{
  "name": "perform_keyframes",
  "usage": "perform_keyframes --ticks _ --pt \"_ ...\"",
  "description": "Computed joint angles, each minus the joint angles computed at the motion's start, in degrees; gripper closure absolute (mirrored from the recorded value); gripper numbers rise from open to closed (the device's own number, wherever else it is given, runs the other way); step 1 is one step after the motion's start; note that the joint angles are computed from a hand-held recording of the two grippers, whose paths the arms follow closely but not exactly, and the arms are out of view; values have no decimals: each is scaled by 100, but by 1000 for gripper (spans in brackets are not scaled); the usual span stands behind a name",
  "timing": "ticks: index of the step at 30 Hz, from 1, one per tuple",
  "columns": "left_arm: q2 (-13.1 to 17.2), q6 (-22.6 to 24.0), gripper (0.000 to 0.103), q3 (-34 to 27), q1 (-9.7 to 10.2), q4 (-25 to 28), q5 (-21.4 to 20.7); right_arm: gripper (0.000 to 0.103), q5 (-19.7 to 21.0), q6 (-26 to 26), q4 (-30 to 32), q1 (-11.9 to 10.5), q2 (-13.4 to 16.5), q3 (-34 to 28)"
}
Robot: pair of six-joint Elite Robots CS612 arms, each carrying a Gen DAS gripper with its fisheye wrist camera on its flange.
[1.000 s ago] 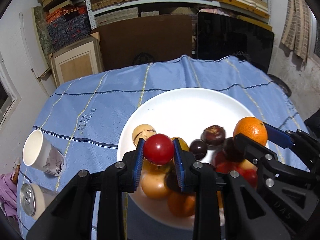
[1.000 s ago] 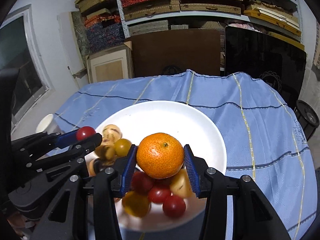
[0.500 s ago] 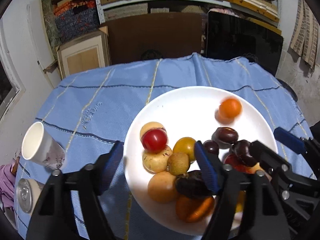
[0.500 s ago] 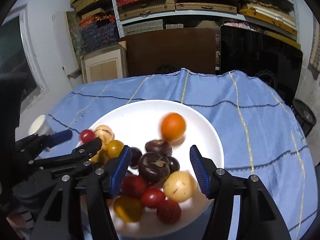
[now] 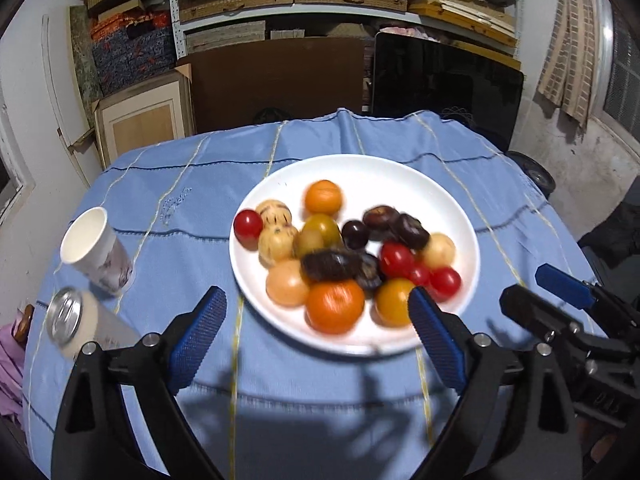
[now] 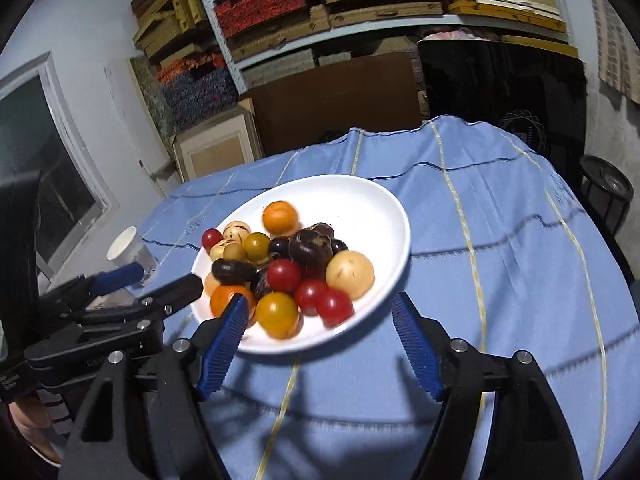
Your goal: Organize fruits
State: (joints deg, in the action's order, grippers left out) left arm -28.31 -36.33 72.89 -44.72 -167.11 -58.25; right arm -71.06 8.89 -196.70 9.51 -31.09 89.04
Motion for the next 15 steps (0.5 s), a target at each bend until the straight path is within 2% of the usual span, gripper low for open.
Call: perform_keyframes --ticks 6,8,15 --pt "-177 -51 8 540 -249 -285 215 27 69 410 -490 -37 -70 427" --pt "-208 -78 5 655 -310 -266 267 22 -17 450 -582 -26 -54 486" --pt "-260 -363 5 966 -427 -254 335 16 -424 96 -439 63 -26 556"
